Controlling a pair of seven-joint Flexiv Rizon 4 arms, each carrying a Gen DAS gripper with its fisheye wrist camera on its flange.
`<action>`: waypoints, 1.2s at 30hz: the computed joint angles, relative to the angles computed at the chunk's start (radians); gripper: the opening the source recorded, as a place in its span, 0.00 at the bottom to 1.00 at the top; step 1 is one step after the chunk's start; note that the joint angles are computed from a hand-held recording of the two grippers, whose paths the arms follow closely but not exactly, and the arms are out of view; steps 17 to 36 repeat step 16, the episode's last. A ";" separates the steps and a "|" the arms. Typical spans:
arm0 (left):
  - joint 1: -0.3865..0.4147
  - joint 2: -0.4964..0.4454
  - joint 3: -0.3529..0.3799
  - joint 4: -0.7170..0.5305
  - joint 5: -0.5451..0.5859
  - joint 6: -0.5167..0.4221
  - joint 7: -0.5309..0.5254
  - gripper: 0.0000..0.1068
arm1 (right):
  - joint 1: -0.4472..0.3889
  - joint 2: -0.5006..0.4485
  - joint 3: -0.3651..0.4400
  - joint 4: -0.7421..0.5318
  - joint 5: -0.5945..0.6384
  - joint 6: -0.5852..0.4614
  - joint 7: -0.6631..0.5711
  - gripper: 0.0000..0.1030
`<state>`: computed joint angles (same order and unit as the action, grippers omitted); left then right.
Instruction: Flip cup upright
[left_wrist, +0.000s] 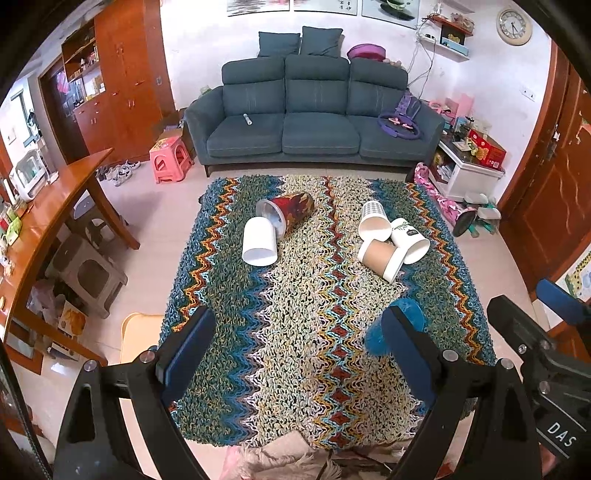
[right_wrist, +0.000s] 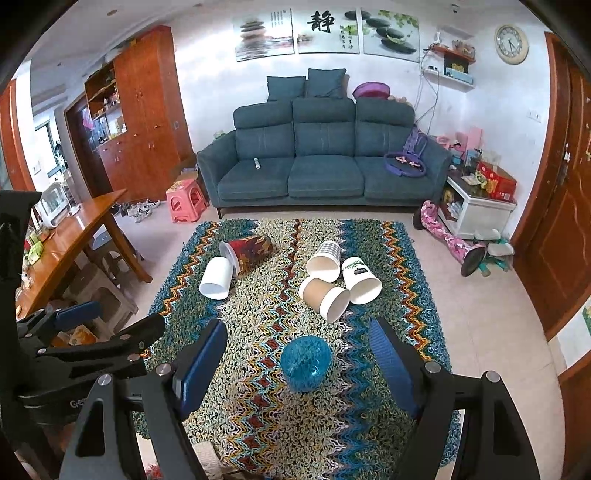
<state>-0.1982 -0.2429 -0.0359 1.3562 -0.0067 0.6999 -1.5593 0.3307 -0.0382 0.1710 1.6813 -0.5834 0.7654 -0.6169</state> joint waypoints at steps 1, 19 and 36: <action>0.001 0.001 0.000 0.003 -0.002 0.000 0.001 0.87 | 0.000 0.000 0.000 0.001 0.001 -0.003 0.000 0.78; 0.002 -0.002 -0.001 -0.003 -0.002 0.001 0.002 0.87 | 0.001 -0.008 -0.001 -0.005 0.035 -0.014 -0.015 0.78; 0.002 -0.002 -0.001 -0.003 -0.002 0.001 0.002 0.87 | 0.001 -0.008 -0.001 -0.005 0.035 -0.014 -0.015 0.78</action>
